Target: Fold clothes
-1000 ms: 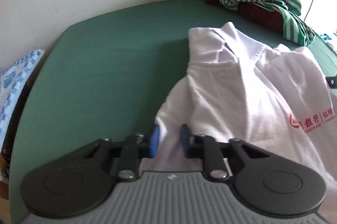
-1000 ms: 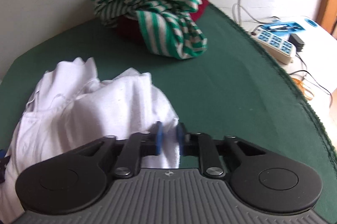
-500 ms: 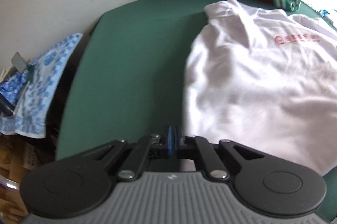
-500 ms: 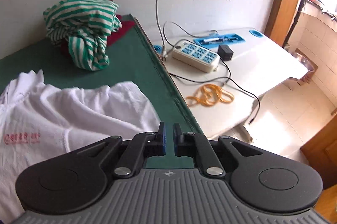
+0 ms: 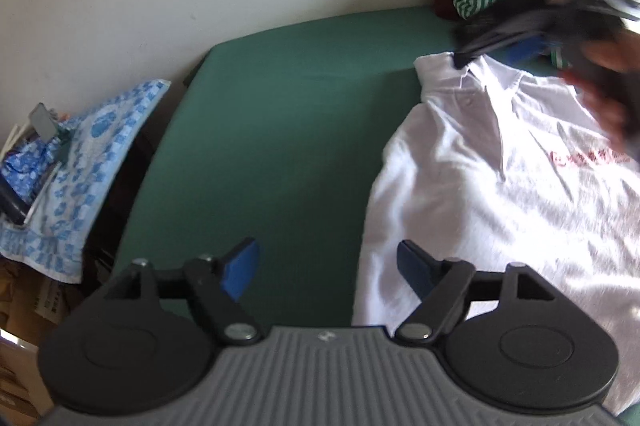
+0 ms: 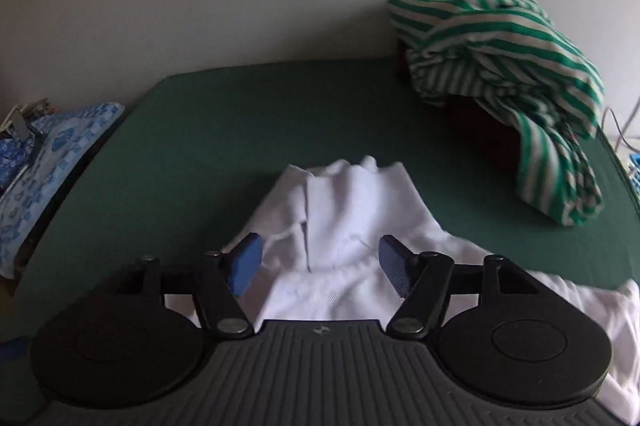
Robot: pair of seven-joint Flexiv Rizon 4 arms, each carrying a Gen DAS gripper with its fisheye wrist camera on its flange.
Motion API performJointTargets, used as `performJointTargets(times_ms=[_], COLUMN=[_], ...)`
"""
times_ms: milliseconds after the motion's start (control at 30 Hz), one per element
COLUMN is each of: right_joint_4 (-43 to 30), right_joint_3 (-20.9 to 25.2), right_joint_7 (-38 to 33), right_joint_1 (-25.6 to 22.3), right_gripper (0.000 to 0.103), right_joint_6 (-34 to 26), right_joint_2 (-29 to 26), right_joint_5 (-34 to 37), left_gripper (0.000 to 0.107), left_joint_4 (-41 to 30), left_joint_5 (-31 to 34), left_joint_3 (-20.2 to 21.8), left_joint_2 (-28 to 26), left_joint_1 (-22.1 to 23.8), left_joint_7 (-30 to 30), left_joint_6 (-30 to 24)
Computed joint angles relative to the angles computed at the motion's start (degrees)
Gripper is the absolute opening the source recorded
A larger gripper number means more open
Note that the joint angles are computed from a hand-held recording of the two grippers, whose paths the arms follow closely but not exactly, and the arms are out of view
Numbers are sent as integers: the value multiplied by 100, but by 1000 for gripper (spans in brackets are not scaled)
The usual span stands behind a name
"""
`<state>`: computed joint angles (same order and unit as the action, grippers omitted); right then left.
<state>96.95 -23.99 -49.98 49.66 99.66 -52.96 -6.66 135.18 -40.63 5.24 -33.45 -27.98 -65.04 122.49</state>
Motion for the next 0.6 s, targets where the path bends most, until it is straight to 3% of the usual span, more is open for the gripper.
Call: performJointTargets(times_ms=[67, 100, 133, 167, 233, 300, 500, 600], right_joint_4=[-689, -966, -1172, -1191, -891, -198, 2383, 3601], right_joint_3=[-136, 38, 372, 613, 831, 918, 2783, 3158], right_joint_7=[228, 253, 474, 484, 598, 366, -618, -991], right_joint_1=[-5, -170, -496, -675, -857, -905, -2481, -2777], right_gripper=[67, 54, 25, 20, 18, 17, 17, 18], right_joint_6=[-558, -795, -959, -917, -390, 581, 2996, 2774], right_joint_2=[-419, -526, -574, -536, -365, 2, 1528, 2221], right_joint_5=[-80, -47, -330, -239, -195, -124, -634, -874], left_gripper=[81, 81, 81, 81, 81, 81, 86, 87], left_joint_4=[134, 209, 286, 359, 482, 503, 288, 150], left_joint_5=[-182, -231, -200, -82, 181, 586, 1818, 2746], left_joint_3=[105, 111, 74, 10, -91, -203, -454, -780], left_joint_2=[40, 75, 125, 181, 284, 339, 319, 355], left_joint_1=[-128, -120, -28, 120, 404, 722, 1472, 2102], left_joint_7=[50, 45, -10, -106, -302, -487, -912, -1174], left_joint_6=[153, 232, 288, 336, 407, 428, 336, 171])
